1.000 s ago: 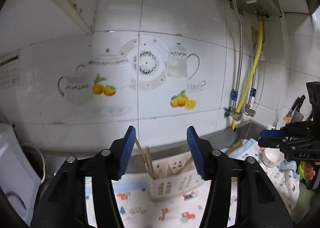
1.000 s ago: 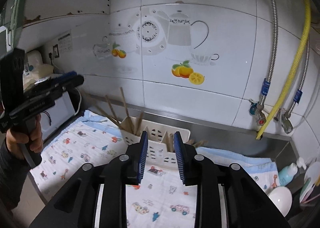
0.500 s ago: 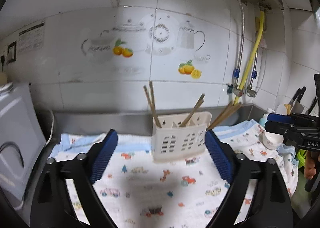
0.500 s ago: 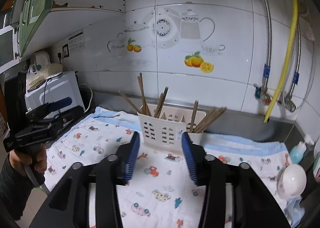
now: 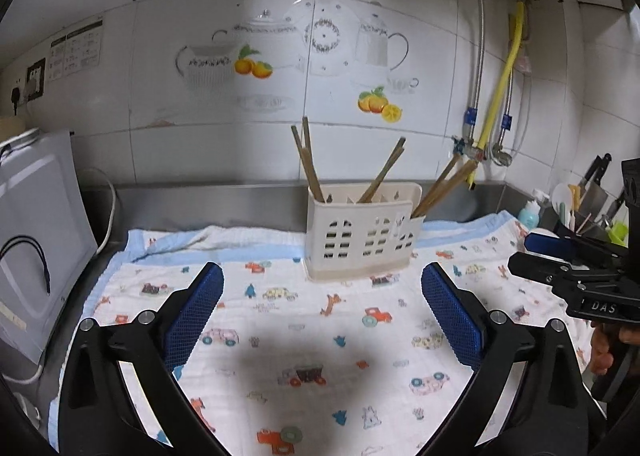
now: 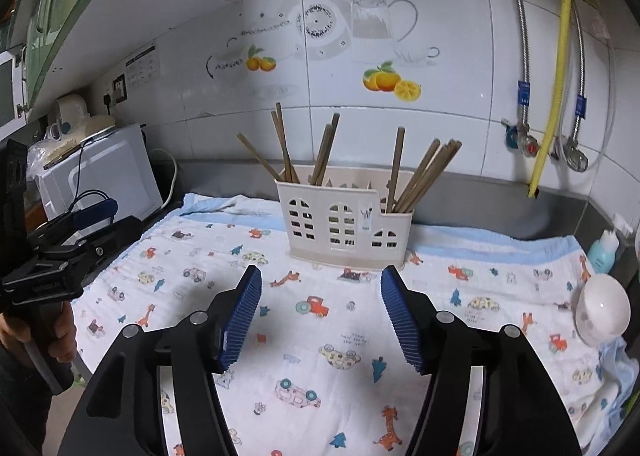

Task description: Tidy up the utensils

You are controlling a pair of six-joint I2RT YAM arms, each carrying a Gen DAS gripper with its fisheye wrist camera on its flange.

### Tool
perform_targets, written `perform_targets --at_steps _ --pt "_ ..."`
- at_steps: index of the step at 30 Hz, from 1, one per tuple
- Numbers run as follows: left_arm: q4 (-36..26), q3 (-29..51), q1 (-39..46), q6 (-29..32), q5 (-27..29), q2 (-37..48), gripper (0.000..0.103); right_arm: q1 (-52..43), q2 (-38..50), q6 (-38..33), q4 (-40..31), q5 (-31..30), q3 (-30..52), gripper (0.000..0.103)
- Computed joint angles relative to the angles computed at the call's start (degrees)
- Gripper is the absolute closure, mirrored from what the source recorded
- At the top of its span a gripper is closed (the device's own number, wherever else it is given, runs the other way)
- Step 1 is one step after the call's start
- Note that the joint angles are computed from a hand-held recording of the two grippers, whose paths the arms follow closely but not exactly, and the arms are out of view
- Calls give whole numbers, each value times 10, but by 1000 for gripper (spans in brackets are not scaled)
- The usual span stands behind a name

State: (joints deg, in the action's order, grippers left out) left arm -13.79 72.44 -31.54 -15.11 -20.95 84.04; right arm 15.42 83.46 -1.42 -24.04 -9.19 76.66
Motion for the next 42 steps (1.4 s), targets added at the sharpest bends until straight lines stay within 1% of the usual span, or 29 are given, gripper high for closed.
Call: perform_targets --at_steps 3,7,9,12,15,16,17,18,21,25,26,29,32,42 --pt "6 -14 -5 -1 -11 -5 5 7 -5 2 12 20 -17 41" --pt "-1 -21 -1 -15 3 -7 5 10 -6 10 24 26 -34 40" --pt "-5 -24 1 -20 7 -7 5 14 -8 10 31 40 -45 31" --pt "-13 -28 2 -27 2 -7 5 16 -13 12 41 52 -61 31" --pt "-24 -29 1 -33 -4 -3 5 14 -15 19 43 44 -68 30" --pt "-27 -29 1 -35 -6 -2 5 13 -16 22 44 44 -71 29" --pt "-28 -29 1 -36 -7 -1 5 13 -18 26 48 45 -76 25" --pt "-30 -29 1 -37 -7 0 5 14 -18 26 50 47 -79 24" --pt "-34 -29 2 -40 -4 3 5 19 -18 22 52 61 -86 24" --pt "-42 -28 -1 -40 -9 8 5 20 -18 25 55 59 -94 23" --pt "-43 -28 -2 -39 -10 9 5 20 -18 26 55 58 -96 20" --pt "-43 -31 -3 -40 -5 10 5 23 -15 25 56 61 -99 19" --pt "-45 -33 -3 -44 -3 14 5 27 -15 23 57 65 -102 15" --pt "-51 -40 0 -54 2 17 5 32 -11 18 53 72 -100 11"
